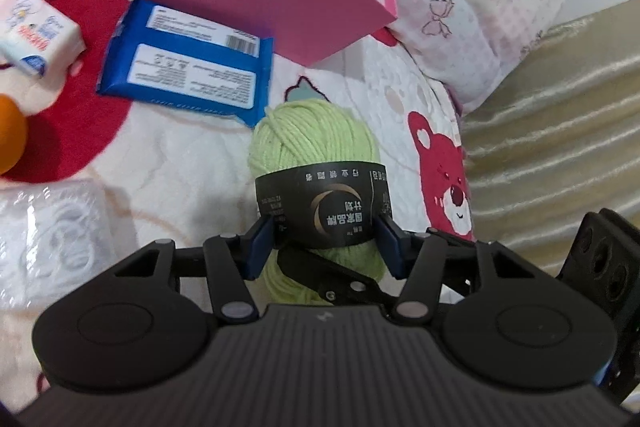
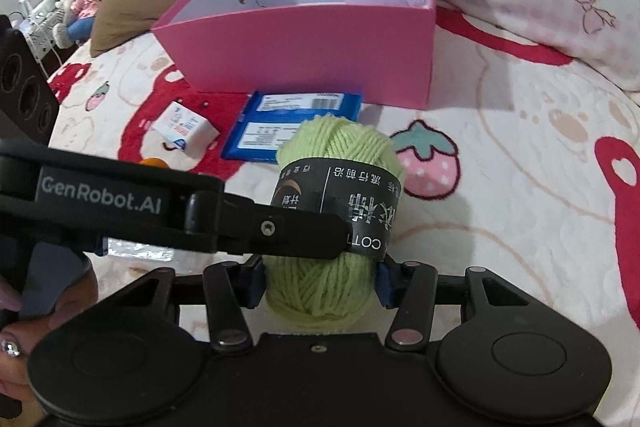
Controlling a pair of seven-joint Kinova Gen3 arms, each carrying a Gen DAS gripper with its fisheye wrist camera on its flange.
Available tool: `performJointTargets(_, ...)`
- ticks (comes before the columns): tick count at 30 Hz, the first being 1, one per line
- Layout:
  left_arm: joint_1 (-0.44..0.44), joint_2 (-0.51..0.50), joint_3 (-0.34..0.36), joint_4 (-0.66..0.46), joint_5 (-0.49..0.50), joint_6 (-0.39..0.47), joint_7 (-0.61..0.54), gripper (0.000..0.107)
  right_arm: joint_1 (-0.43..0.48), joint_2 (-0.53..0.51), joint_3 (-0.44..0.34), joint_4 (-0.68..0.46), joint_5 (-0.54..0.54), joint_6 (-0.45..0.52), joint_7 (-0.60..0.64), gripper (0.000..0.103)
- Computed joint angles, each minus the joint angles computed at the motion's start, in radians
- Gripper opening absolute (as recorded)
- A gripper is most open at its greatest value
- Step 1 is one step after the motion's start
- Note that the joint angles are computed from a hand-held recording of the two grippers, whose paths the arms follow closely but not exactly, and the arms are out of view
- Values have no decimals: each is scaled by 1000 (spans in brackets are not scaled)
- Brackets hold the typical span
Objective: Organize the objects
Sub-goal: 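Lift the green yarn ball with the left gripper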
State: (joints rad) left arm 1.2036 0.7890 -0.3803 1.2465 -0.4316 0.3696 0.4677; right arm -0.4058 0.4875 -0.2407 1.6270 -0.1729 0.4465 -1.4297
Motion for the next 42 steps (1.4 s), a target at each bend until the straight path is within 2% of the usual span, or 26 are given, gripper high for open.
performJointTargets(8, 4, -45, 40, -3, -43, 94, 13, 54, 50, -11, -59, -4, -74, 17, 62, 56)
performJointTargets(12, -74, -86, 175, -44, -19, 207, -66, 54, 73, -13, -85, -15, -128, 53, 89, 56)
performJointTargets(16, -74, -128, 209, -34, -47, 256, -60, 54, 87, -38, -103, -6, -200, 66, 108, 56)
performJointTargets(22, -103, -146, 297, -102, -63, 408, -128, 54, 75, -65, -101, -7, -255, 80, 125, 56)
performJointTargets(29, -91, -184, 308, -61, -105, 400, -83, 54, 61, -97, -97, 23, -293, 57, 126, 57)
performJointTargets(35, -85, -201, 322, -97, -154, 472, -107, 54, 24, -127, -73, 13, -267, 44, 92, 57)
performJointTargets(42, -89, -229, 338, -125, -213, 557, -142, 54, 32, -136, -97, -8, -288, -7, 103, 57)
